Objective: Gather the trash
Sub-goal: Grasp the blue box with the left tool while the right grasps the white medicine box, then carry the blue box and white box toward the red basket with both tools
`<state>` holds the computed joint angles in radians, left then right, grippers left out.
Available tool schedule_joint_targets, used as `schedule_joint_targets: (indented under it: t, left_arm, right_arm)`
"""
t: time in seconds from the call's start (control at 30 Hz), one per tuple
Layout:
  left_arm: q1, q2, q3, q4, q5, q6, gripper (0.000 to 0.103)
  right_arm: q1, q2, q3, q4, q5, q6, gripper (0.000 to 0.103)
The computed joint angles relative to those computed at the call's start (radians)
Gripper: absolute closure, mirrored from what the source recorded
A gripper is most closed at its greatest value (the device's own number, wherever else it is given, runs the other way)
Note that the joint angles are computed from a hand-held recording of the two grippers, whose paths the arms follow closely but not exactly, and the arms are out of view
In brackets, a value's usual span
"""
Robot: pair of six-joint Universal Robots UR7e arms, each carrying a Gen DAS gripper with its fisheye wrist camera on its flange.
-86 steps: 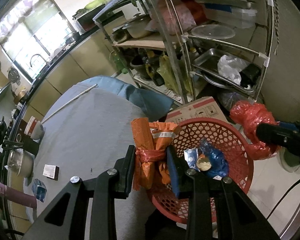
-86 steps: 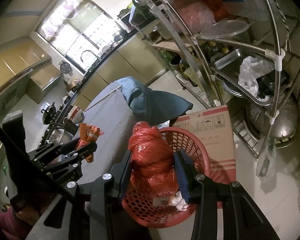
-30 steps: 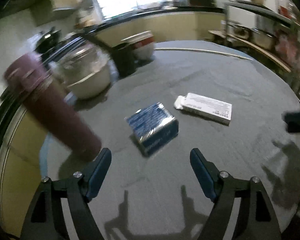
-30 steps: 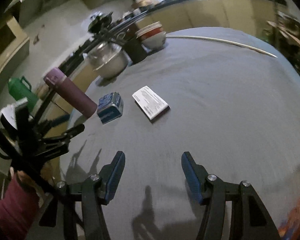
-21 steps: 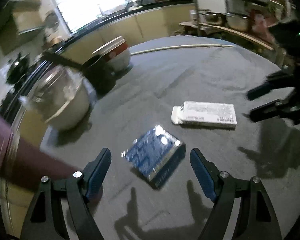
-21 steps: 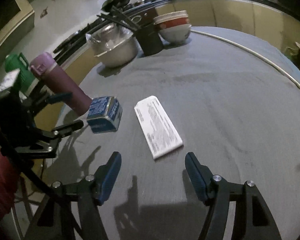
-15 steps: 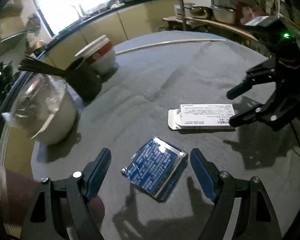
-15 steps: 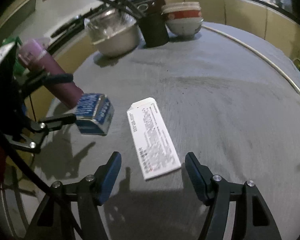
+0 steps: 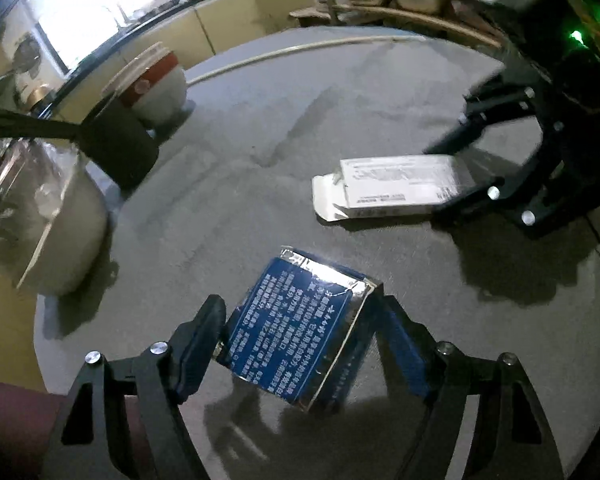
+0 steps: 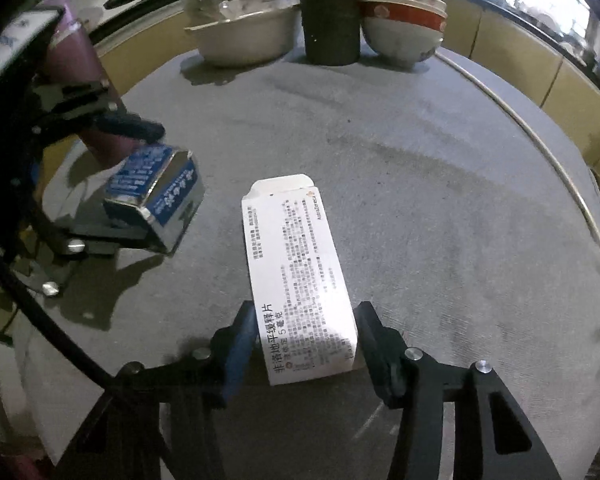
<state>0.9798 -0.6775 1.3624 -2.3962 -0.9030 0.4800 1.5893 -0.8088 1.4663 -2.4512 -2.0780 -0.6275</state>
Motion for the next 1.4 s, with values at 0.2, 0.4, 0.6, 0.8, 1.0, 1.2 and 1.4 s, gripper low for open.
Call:
schedule_joint_targets:
  t: [0.2,0.4,0.6,0.8,1.0,1.2,1.4]
  left_arm:
    - [-0.025,-0.040,0.072,-0.052,0.006,-0.149,0.037]
    - [-0.101,-0.106,0.208,-0.132,0.066,-0.285,0.038]
    - [-0.229,-0.156,0.330,-0.149,0.221,-0.442,0.038]
    - [-0.335,-0.183,0.413,-0.177,0.343,-0.508,0.038]
    - [-0.406,-0.196,0.450,-0.139,0.387,-0.574,0.038]
    - [-0.454,-0.188,0.463,-0.127,0.397,-0.611,0.038]
    - [-0.484,-0.163,0.453,-0.120,0.395,-0.642,0.038]
  right_arm:
    - [-0.017,-0.108,0.122,-0.045,0.073,0.113,0.051]
    - [-0.030,-0.272,0.288,-0.103,0.148,0.189,0.053]
    - [-0.040,-0.439,0.445,-0.150,0.229,0.262,0.053]
    - [-0.029,-0.583,0.567,-0.200,0.275,0.289,0.053]
    - [-0.030,-0.711,0.653,-0.228,0.324,0.322,0.053]
    - [-0.039,-0.803,0.699,-0.232,0.357,0.344,0.053]
    - [-0.049,-0.880,0.728,-0.221,0.378,0.352,0.053]
